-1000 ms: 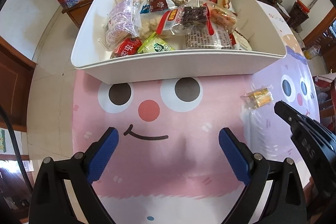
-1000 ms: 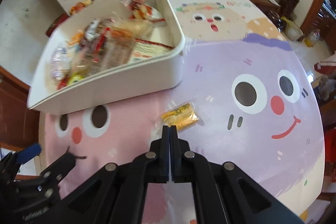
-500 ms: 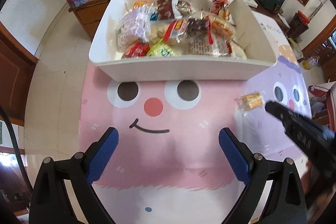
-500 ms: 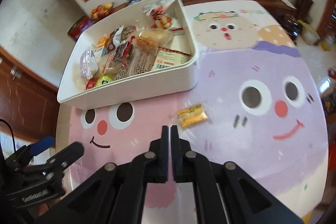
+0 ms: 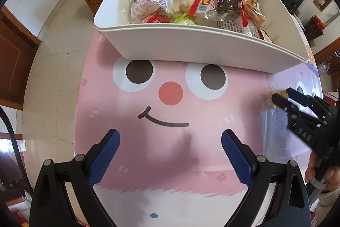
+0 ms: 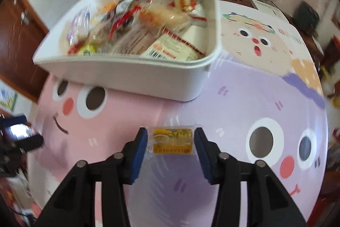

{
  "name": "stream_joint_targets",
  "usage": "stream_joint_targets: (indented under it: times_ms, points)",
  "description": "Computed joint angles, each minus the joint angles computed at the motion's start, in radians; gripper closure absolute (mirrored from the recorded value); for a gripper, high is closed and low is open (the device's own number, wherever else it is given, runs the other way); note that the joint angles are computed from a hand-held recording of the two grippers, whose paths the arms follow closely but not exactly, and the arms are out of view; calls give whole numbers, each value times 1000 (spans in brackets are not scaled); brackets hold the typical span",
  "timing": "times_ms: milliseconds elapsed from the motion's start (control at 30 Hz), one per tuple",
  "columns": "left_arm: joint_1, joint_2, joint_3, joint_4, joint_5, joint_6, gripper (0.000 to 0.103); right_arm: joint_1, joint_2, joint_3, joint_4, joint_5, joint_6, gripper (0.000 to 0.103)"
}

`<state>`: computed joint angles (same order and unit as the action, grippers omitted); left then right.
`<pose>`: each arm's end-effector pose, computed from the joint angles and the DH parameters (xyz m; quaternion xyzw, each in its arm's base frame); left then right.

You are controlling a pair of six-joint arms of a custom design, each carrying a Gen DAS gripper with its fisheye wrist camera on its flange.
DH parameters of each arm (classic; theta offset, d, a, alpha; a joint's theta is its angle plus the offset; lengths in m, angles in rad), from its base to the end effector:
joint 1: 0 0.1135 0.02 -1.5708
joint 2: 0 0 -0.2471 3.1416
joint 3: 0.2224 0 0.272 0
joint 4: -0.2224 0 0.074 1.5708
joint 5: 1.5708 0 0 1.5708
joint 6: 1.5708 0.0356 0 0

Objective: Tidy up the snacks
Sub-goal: 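Carry the yellow snack into the white tray and open the right tool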

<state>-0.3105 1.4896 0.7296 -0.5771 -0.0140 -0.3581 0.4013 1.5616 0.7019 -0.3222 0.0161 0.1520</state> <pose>0.2467 -0.0787 0.1139 -0.0244 0.9929 -0.0317 0.1124 0.2560 0.1080 0.0973 -0.1204 0.9737 0.0452 0.1880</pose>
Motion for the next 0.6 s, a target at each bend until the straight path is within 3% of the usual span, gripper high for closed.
stream_joint_targets:
  times_ms: [333, 467, 600]
  points:
    - [-30, 52, 39, 4, 2, -15, 7, 85, 59, -4, 50, 142, -80, 48]
    - [-47, 65, 48, 4, 4, -27, 7, 98, 58, -16, 68, 169, -112, 58]
    - [-64, 56, 52, -2, -4, -36, 7, 70, 27, -26, 54, 121, -85, 60]
